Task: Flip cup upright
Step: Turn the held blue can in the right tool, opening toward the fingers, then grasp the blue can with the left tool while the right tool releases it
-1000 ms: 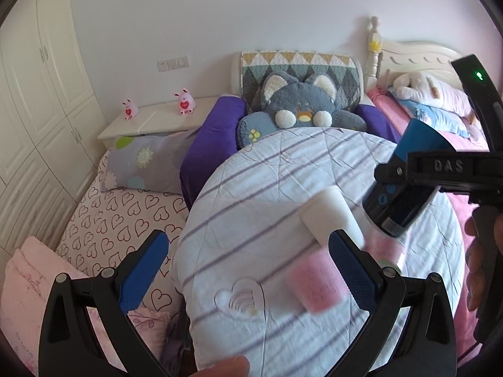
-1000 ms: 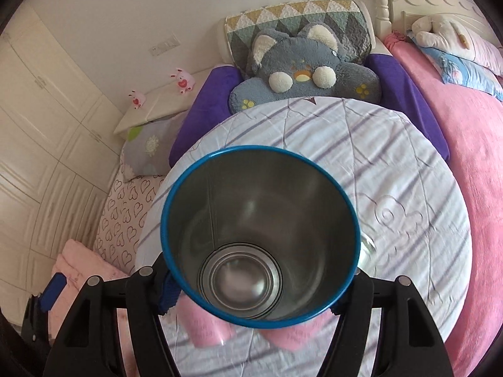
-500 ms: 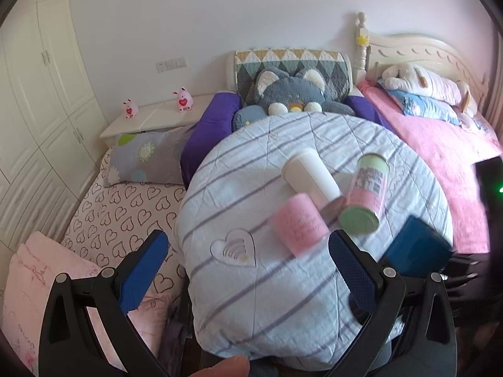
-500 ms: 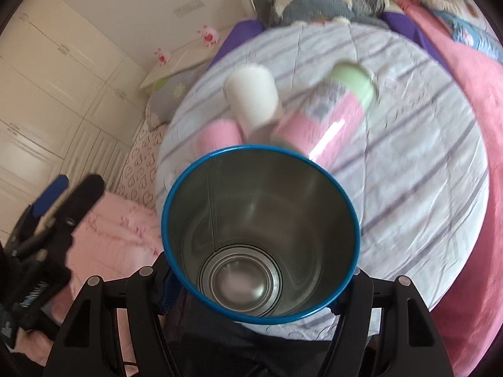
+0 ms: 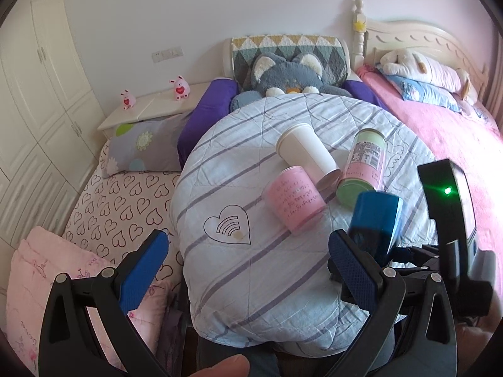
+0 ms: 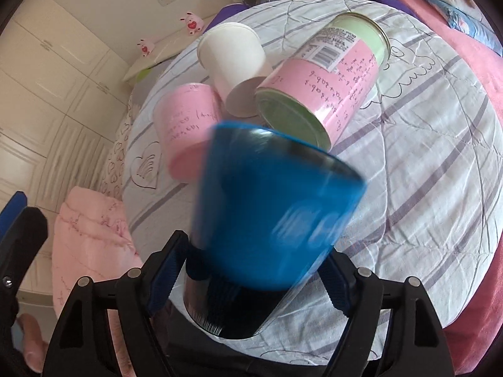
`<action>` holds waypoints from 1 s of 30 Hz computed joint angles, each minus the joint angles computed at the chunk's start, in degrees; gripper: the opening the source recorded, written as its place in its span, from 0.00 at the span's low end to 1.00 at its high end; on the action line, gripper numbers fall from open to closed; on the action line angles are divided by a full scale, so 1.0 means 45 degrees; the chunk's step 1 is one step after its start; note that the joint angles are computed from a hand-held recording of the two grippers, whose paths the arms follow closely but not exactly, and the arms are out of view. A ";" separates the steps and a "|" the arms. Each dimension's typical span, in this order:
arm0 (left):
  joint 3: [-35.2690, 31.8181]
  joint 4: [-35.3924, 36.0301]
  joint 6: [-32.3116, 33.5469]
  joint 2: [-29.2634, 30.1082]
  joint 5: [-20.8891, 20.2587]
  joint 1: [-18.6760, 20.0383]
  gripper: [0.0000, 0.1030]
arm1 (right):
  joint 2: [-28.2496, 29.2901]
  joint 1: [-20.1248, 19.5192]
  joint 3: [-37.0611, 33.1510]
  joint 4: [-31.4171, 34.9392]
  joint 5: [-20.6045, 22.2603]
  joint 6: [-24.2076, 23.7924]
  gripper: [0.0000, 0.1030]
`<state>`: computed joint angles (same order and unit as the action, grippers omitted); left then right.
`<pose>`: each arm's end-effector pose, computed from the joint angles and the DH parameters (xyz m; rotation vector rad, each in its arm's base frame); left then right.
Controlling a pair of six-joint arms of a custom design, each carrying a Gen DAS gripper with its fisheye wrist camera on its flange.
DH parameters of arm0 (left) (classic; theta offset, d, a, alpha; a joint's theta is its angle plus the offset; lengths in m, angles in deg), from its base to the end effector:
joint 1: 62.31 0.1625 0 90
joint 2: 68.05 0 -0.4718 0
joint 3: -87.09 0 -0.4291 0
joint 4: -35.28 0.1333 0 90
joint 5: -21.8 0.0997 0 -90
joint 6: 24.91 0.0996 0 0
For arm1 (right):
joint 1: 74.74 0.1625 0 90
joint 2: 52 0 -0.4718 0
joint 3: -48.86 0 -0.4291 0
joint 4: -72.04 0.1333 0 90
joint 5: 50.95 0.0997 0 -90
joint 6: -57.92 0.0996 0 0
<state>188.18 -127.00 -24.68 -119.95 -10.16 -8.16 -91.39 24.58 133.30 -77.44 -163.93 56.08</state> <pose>-0.2240 -0.6819 0.1996 0.4379 2.1379 -0.7897 0.2207 -0.7615 0.0943 0.1958 -2.7274 0.3816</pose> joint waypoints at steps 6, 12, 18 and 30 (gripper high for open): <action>0.0039 0.0179 -0.0138 -0.0022 0.0088 0.0003 1.00 | 0.0164 0.0075 0.0215 -0.0822 -0.0530 -0.0017 0.81; 0.0076 0.0325 -0.0266 -0.0078 0.0087 -0.0013 1.00 | -0.0488 0.0050 0.1292 -0.2095 -0.1002 -0.0587 0.81; 0.0287 0.0449 -0.0442 -0.0186 0.0055 -0.0089 1.00 | -0.1250 0.0170 0.2345 -0.3281 -0.1301 -0.0950 0.81; 0.0702 0.0807 -0.0644 -0.0144 -0.0166 -0.0526 1.00 | -0.2210 0.0731 0.4441 -0.6775 -0.3683 -0.2059 0.81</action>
<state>191.33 -123.37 -27.58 -120.60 -10.90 -10.52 -101.33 27.87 153.28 -107.93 -180.51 46.82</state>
